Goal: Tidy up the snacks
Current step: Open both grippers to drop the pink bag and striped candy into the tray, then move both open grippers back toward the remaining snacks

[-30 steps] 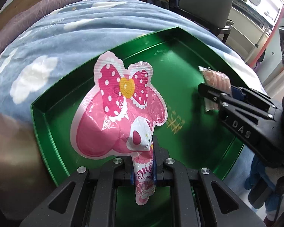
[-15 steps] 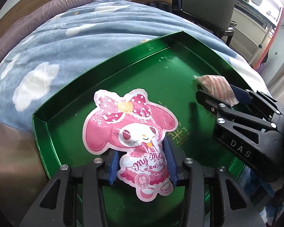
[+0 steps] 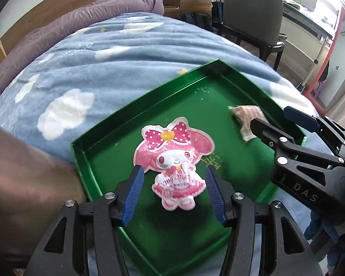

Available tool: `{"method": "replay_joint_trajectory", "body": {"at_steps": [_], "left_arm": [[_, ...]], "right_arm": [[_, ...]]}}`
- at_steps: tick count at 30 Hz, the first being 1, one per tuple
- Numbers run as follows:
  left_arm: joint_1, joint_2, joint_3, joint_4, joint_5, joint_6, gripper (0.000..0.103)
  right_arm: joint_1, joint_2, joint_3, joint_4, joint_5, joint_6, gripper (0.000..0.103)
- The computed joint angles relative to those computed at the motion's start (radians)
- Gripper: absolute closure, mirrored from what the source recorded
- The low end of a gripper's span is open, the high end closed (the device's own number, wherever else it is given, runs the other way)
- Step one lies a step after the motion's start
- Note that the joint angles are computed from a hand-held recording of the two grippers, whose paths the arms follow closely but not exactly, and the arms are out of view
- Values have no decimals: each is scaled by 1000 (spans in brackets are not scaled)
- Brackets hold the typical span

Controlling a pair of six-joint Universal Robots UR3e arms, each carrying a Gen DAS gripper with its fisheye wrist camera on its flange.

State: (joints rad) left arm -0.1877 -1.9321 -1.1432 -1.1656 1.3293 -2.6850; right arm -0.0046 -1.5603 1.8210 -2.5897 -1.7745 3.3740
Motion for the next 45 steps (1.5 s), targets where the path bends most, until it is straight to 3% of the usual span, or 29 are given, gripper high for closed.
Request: {"method": "replay_joint_trajectory", "body": {"at_steps": [6,14,20,25,31,35,40,45], "left_arm": [[50,165,-84,-73,-67,54,54],[215,488,-238,-263,-200,221,54],[519,711,-278,-549,-324,473,54],[893,821,-210,-900,-422,831,54],[1311,785,-23,-1273,-477,1203,54],[1489,700,97,-1406,-494,1348,54],[1628,578,214,-1449,-520,1422,50],[1692,461,268,-1384,-512,1412,50]], "right_arm": [[53,-130,-33,124,-57,43,0],[254,-249,-150,328,-223,164,0],[506,-213,-316,475,-394,308,0],[715,-110,-486,577,-522,416,0],[897,35,-693,670,-621,506,0],[972,130,-830,717,-657,524,0],[1053,261,-1016,767,-681,533,0],[1100,382,-1162,759,-660,512,0]]}}
